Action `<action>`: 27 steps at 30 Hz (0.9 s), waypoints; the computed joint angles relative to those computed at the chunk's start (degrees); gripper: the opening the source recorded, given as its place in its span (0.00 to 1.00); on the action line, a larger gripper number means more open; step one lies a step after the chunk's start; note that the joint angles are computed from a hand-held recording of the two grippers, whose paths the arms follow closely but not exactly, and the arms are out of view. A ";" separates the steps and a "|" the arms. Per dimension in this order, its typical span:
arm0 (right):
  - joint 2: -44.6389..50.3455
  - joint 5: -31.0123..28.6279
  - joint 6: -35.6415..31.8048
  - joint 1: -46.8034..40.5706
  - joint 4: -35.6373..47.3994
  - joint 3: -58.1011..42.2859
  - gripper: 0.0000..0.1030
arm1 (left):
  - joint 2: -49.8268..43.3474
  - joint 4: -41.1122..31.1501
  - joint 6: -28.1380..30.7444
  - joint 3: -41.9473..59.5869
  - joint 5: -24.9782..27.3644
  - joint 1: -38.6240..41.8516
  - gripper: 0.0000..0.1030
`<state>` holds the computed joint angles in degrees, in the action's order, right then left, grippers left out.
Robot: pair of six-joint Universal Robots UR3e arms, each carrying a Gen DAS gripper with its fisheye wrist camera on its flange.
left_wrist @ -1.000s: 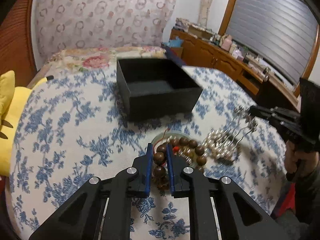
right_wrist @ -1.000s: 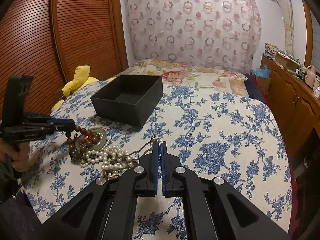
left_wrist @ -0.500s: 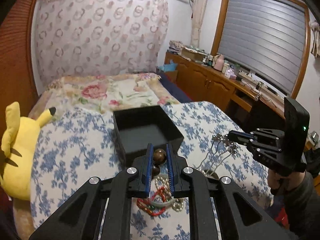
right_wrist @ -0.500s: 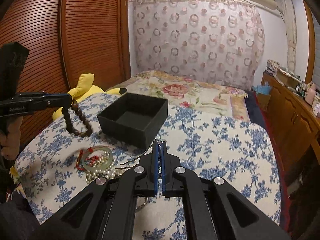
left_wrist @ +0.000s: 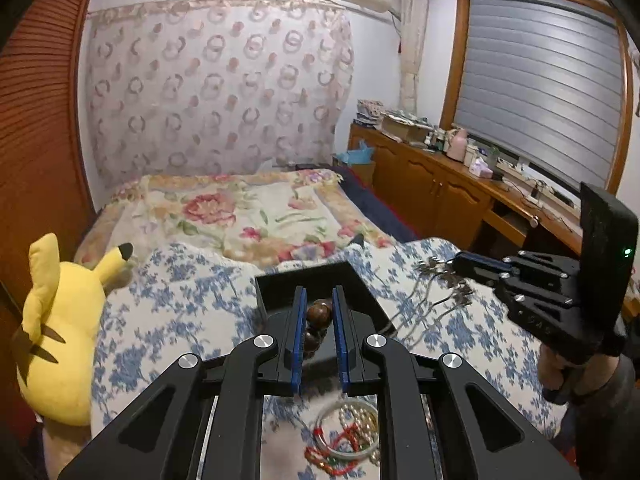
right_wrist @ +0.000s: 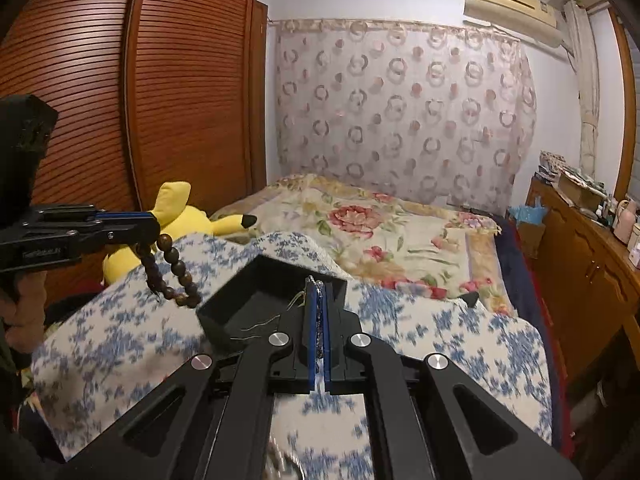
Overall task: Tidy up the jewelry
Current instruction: 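Carry the bead bracelet in the left tool while the right tool carries the pins to the box, then open the left tool over the box while the right tool releases the pins inside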
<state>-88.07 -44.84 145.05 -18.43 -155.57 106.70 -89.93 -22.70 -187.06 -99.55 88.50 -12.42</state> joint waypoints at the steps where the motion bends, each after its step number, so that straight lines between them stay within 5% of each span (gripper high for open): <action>1: 1.51 -1.25 1.49 1.17 -1.65 -1.03 0.03 | -0.63 -0.08 0.14 0.91 0.48 0.03 0.12; 13: 18.97 -10.65 9.58 11.86 -5.38 -14.11 0.03 | -6.90 -0.96 0.56 8.42 1.48 0.05 0.12; 27: 17.82 -5.75 7.32 6.50 -4.76 -10.18 0.04 | -15.87 -3.90 -0.01 16.72 1.40 -0.85 0.12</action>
<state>-70.25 -50.59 152.37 -11.94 -160.34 96.51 -105.79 -26.61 -187.07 -82.83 89.90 -13.27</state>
